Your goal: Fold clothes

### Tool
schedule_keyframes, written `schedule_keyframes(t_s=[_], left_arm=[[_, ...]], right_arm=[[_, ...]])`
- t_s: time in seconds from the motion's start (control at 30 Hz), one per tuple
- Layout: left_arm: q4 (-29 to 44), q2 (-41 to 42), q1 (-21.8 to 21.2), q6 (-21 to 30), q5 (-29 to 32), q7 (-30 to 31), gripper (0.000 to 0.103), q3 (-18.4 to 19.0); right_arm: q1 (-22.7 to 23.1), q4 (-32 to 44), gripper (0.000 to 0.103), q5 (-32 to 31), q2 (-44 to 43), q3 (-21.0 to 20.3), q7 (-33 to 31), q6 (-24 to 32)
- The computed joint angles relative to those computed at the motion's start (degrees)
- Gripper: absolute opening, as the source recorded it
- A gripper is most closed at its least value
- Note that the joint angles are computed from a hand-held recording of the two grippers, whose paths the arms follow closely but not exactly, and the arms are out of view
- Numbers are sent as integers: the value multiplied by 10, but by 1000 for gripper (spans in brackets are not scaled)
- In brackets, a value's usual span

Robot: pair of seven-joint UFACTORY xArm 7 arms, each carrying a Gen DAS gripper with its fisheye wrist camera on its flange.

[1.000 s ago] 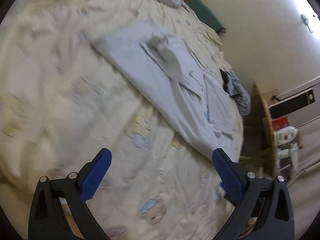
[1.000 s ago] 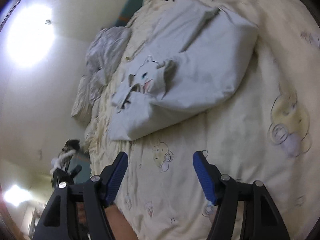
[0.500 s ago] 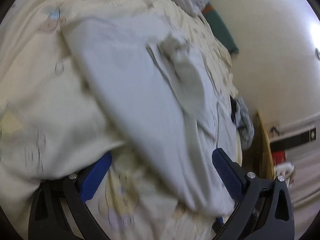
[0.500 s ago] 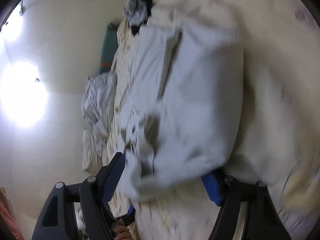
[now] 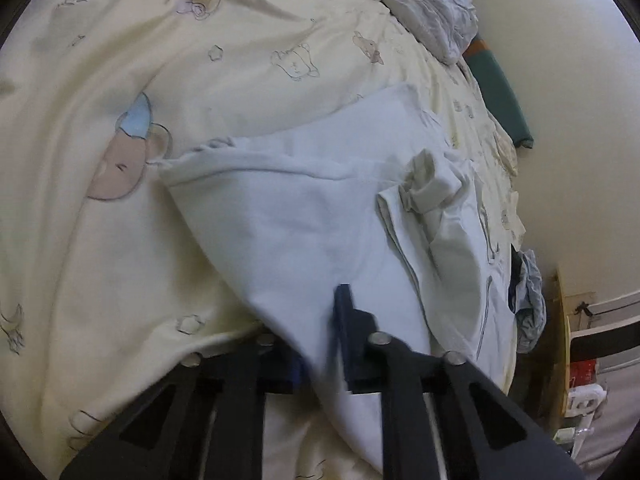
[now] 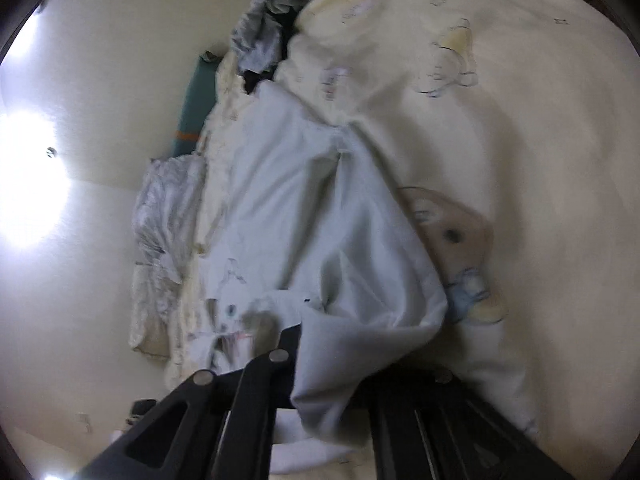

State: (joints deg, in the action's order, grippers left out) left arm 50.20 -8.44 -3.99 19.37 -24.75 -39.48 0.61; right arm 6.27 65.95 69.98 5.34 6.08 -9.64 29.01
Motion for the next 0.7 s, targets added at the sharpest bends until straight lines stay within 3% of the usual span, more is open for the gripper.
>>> schedule_keyframes(t_s=[0.13,0.2,0.33,0.47,0.7], left_arm=[[9,-29,20,17,102,-53,4,-22],[13,-46,19,23,123,-68,4,-27],[21,-92,33,114,201,-136,4,-53],[-25,-161,15,168,201,-153,4,-52],[-97,-320,-20,292,203,-192,4,-89]], right_arm=[[-1,4,4,-7,-19,-2,-38,1],[3,5,3,-14,-41,-4,-53,-8],[12,-10,2,-25,-88,-19,-55,-14],[18,-54,2,-71,-147,-41,-18,7],[29,-178,2,-180,-296,-69,76,64]])
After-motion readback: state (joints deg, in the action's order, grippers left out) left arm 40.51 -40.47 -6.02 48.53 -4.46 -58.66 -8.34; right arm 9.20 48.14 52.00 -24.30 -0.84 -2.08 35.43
